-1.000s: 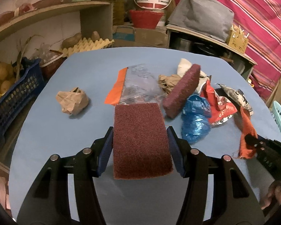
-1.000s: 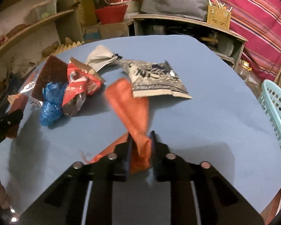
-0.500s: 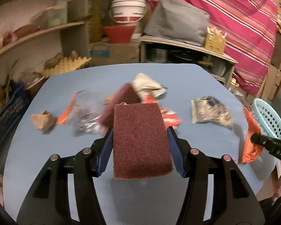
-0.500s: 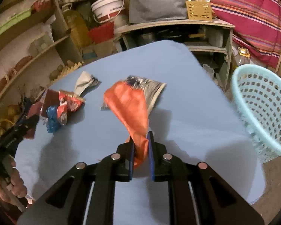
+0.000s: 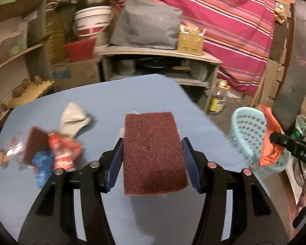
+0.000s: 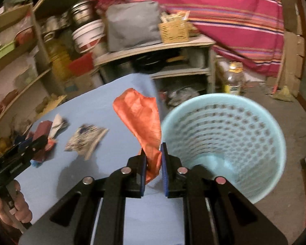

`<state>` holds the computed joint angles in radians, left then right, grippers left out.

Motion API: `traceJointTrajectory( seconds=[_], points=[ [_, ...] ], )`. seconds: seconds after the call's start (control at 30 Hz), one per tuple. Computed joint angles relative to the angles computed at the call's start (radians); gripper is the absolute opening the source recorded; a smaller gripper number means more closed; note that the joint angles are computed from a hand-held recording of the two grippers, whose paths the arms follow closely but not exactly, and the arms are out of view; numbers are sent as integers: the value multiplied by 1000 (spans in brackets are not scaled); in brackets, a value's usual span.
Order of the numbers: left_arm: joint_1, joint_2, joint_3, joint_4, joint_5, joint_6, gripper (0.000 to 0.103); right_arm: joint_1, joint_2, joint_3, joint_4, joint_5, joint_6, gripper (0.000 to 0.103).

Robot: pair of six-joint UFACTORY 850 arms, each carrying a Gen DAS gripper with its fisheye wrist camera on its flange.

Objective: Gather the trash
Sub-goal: 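Grasp the orange plastic bag with the right tool while the left tool lifts the maroon pad, then drop the orange bag into the basket while the left tool drops the maroon pad in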

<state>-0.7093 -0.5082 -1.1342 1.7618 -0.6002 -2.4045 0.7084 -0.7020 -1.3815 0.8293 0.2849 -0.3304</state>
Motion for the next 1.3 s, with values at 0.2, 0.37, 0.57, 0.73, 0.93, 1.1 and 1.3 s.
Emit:
traceJointTrajectory(
  seconds=[0.2, 0.37, 0.57, 0.73, 0.93, 1.1, 1.3],
  points=[
    [-32, -130, -214, -39, 50, 94, 55, -87, 46, 64, 36, 23, -50, 13],
    [-61, -261, -422, -133, 89, 251, 55, -135, 53, 84, 37, 21, -65, 13],
    [-71, -392, -627, -308, 137, 465, 55, -179, 42, 94, -49, 7, 16, 13],
    [-71, -488, -784, -497, 137, 693, 56, -191, 34, 91, -74, 6, 49, 13],
    [-72, -482, -784, -472, 118, 669, 85, -200, 17, 76, -94, -12, 74, 13],
    [-70, -425, -698, -399, 77, 568, 93, -191, 0, 56, -74, -16, 56, 13],
    [-62, -298, -508, -260, 3, 362, 97, -160, -42, -6, 208, 1, -255, 16]
  ],
)
